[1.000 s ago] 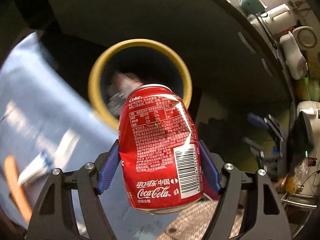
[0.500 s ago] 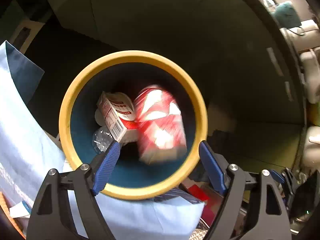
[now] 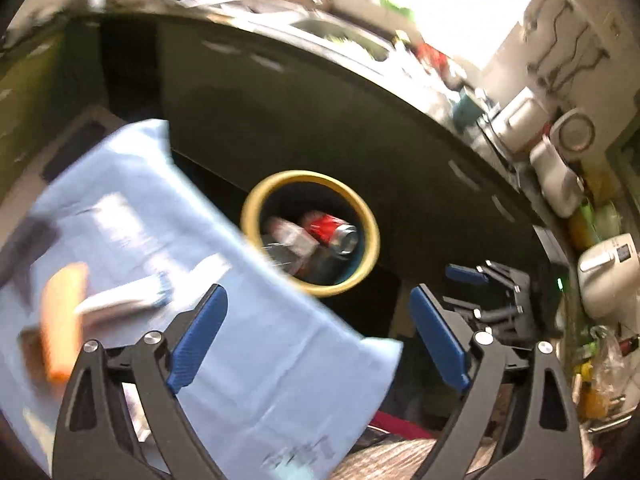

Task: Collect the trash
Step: 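Carry the red can over the bin and open the left gripper, then grasp the white tube by its blue end with the right gripper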

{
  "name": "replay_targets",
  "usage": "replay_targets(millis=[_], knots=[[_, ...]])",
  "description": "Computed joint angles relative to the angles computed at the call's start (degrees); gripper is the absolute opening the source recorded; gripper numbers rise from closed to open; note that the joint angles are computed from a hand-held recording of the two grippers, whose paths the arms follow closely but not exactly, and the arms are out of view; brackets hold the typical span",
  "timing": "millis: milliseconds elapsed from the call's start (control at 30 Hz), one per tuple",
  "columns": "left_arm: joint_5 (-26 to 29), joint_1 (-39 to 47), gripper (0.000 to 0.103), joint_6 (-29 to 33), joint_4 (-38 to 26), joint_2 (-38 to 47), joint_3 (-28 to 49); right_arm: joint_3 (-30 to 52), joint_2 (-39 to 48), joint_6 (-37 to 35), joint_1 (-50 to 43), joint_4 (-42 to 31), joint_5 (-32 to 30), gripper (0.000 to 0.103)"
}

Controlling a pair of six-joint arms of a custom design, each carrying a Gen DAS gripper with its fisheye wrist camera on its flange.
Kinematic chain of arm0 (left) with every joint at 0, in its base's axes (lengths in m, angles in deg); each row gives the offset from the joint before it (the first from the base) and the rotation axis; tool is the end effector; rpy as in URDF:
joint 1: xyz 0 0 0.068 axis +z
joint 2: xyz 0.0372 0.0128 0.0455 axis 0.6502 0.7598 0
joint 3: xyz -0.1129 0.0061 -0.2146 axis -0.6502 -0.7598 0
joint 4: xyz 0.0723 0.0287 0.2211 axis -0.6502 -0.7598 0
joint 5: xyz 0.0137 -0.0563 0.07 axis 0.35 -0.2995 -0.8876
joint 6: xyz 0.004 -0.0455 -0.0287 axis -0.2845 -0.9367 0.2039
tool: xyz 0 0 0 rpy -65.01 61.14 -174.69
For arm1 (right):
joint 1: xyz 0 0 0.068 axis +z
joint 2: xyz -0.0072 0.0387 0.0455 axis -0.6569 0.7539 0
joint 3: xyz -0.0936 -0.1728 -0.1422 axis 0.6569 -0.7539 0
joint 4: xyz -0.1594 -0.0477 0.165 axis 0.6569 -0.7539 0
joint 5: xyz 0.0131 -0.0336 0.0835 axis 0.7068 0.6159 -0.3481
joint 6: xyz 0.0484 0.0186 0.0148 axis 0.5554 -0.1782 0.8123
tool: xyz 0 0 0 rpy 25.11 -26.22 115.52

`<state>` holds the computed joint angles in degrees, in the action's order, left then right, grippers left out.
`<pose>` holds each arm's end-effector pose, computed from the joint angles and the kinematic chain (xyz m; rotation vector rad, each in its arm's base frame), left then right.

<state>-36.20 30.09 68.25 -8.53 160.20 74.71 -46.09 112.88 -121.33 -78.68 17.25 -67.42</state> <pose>0.2889 -0.0701 0.2302 0.7528 2.5393 -0.6169 0.1658 -0.1005 0.1414 -0.0853 2.4763 0.4425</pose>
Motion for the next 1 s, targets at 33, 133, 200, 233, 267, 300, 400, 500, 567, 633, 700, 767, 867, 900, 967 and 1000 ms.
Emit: replay_targets(millis=[33, 133, 200, 233, 267, 300, 400, 500, 567, 633, 700, 767, 867, 900, 967, 1000], knots=[[0.9, 4.3, 0.09, 2.2, 0.3, -4.9, -4.3, 0.3, -0.4, 2.5, 4.5, 1.2, 0.4, 0.064], [6.3, 19.4, 0.092, 9.3, -2.6, -14.8, -12.0, 3.8, 2.2, 11.1, 22.9, 7.9, 3.8, 0.064], [11.4, 31.4, 0.092, 17.2, -6.5, -17.3, -14.8, 7.5, 7.0, 14.0, 31.1, 11.7, 5.3, 0.064], [13.4, 37.0, 0.092, 21.5, -8.3, -17.6, -15.6, 10.3, 10.4, 15.0, 35.4, 13.7, 6.8, 0.064], [15.4, 43.7, 0.092, 27.0, -10.1, -18.3, -17.3, 13.3, 14.0, 15.5, 39.3, 15.8, 8.5, 0.064], [16.9, 48.8, 0.092, 32.0, -13.2, -18.2, -17.2, 16.2, 17.6, 15.2, 42.6, 17.7, 10.0, 0.065], [20.5, 62.1, 0.093, 45.7, -17.1, -15.2, -19.4, 29.3, 31.5, 12.6, 50.2, 18.7, 14.6, 0.068], [23.6, 71.0, 0.093, 56.3, -21.2, -10.1, -19.3, 44.0, 44.2, 10.1, 53.5, 13.2, 17.5, 0.068], [24.3, 73.9, 0.094, 59.0, -21.0, -8.2, -20.6, 52.5, 51.0, 8.7, 54.7, 9.4, 17.4, 0.068], [24.5, 76.0, 0.094, 60.7, -19.8, -6.2, -21.2, 59.9, 56.6, 6.9, 56.1, 5.8, 18.1, 0.068], [24.0, 77.7, 0.094, 62.2, -18.7, -5.5, -22.2, 65.8, 61.3, 5.5, 57.5, 3.7, 20.4, 0.068], [23.4, 78.5, 0.094, 62.9, -17.5, -4.5, -22.6, 71.5, 65.4, 5.3, 58.1, 1.0, 21.2, 0.068], [23.2, 78.7, 0.094, 62.9, -16.4, -2.2, -22.7, 77.8, 69.6, 5.5, 58.5, -2.4, 21.4, 0.068], [23.2, 78.7, 0.094, 62.9, -16.3, -2.0, -22.8, 79.9, 71.0, 5.7, 58.6, -3.7, 21.5, 0.068], [23.2, 78.8, 0.094, 62.9, -15.8, -0.9, -22.6, 82.5, 72.6, 5.7, 58.9, -5.4, 21.7, 0.063], [23.2, 78.8, 0.094, 62.9, -15.6, -0.3, -22.5, 83.5, 73.2, 5.8, 59.0, -6.0, 22.0, 0.061]])
